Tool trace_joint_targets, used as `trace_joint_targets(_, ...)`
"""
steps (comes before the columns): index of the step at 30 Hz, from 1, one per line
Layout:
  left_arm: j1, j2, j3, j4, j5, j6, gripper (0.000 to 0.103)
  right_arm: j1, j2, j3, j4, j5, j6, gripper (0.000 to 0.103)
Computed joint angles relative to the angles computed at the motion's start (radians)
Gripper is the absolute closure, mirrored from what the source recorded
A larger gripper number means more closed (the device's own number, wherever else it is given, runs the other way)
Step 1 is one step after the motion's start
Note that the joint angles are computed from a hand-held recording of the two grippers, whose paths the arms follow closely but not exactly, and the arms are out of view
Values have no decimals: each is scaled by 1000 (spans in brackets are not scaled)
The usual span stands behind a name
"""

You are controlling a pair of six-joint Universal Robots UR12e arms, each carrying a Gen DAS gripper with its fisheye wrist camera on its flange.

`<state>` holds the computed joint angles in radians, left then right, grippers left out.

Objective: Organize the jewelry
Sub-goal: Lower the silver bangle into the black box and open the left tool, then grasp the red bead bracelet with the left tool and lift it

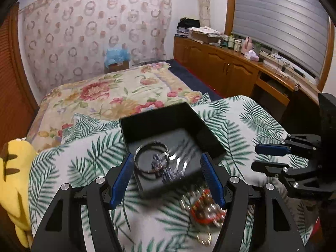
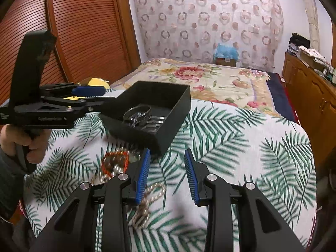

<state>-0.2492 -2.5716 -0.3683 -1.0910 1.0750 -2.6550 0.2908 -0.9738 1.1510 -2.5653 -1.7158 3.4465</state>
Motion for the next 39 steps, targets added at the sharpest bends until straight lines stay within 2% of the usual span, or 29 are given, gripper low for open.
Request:
trace_joint_targets(3, 6, 63, -124, 54, -16, 3, 40, 10, -14, 28, -3, -20, 6, 67)
trace_joint_targets(6, 9, 101, -204, 83, -18, 7, 42, 21, -34, 65, -3, -52, 18, 67)
trace_joint_targets(11, 12, 129, -265, 85, -33, 12, 56, 29, -75, 134, -2, -75, 48, 67)
trace_joint_targets(16, 9, 128, -274, 52, -51, 16, 68, 37, -106, 184, -5, -82, 56, 67)
trace_joint_targets(24, 2, 100, -234, -4, -28, 7, 76, 57, -112, 200, -32, -81, 53, 67)
trace_joint_targets(30, -2, 99, -236, -13, -23, 14, 80, 71, -106, 187, -23, -78, 26, 67)
trace_joint_targets(33, -4, 93, -225, -28, -21, 14, 88, 75, -104, 182, -23, -77, 19, 67)
trace_joint_targets(35, -5, 97, -233, -24, -23, 24, 94, 77, -101, 177, -21, -78, 17, 67)
trace_joint_targets(39, -8, 116, -271, 20, -3, 31, 96, 79, -96, 171, -17, -75, 16, 67)
